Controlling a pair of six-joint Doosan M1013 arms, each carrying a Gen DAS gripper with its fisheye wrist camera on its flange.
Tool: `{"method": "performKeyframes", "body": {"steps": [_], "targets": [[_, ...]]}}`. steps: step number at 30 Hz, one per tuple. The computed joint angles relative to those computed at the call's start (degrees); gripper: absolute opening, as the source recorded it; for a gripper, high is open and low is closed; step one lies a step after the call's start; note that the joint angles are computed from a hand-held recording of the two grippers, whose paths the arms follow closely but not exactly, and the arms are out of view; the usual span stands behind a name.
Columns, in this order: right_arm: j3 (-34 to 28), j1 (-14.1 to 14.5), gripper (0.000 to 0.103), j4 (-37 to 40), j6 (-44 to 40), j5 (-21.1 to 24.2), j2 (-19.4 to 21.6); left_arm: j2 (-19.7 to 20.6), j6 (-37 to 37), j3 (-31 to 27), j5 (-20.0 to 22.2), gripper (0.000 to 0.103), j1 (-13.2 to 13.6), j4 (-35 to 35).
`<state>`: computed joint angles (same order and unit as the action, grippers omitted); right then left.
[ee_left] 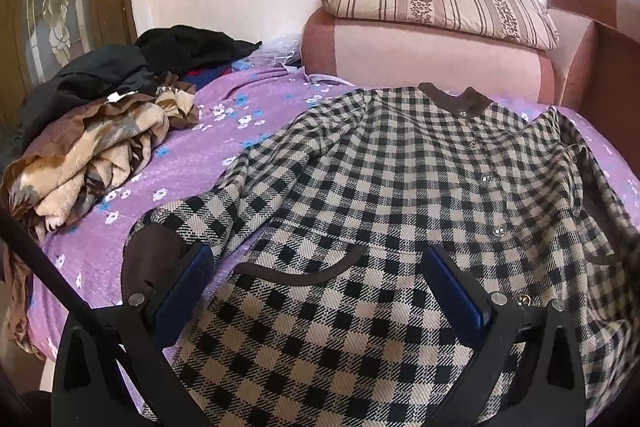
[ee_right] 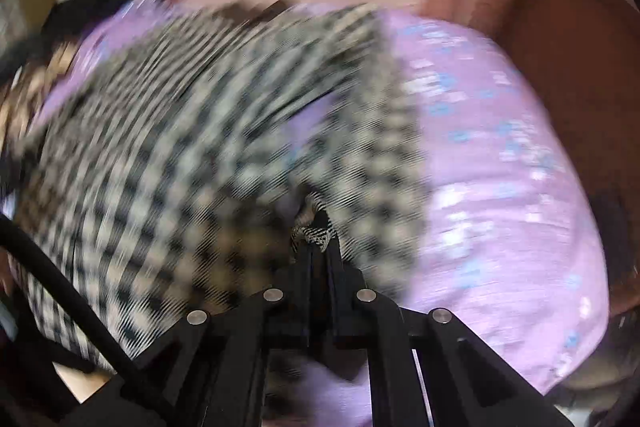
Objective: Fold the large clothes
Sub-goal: 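Grasp the coat sleeve with the right tool and lift it outward, then lay the sleeve flat on the bedspread and open the right tool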
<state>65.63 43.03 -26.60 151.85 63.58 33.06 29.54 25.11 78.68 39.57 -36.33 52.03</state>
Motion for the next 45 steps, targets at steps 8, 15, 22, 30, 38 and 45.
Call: {"method": "performKeyframes", "body": {"steps": [8, 15, 22, 30, 38, 45], "targets": [[8.55, -6.26, 0.006, -6.18, 18.0, 9.87, -7.14, 0.35, 0.01, -0.69, 0.62, 0.103, 0.47, -0.86], [8.69, -11.36, 0.008, -5.62, 22.31, 25.66, -5.59, -0.11, -0.85, -0.92, 0.98, 0.103, 2.04, -2.97], [5.37, -7.86, 0.052, -11.0, 25.27, 19.84, -4.05, -3.17, -4.39, 0.97, -0.17, 0.103, 5.7, -3.7], [-3.68, -3.55, 0.057, -7.69, 16.66, 3.18, 2.96, -2.61, 9.17, -1.42, 2.46, 0.103, 9.84, -14.1], [-9.8, -1.75, 0.057, -5.57, 6.45, 5.65, 8.81, -2.3, 25.39, -0.09, -0.14, 0.103, 8.62, -18.45], [-8.37, -2.37, 0.057, -4.49, 7.11, 4.33, 8.32, 2.13, 31.95, -5.71, 11.32, 0.011, 8.04, -18.23]]}}
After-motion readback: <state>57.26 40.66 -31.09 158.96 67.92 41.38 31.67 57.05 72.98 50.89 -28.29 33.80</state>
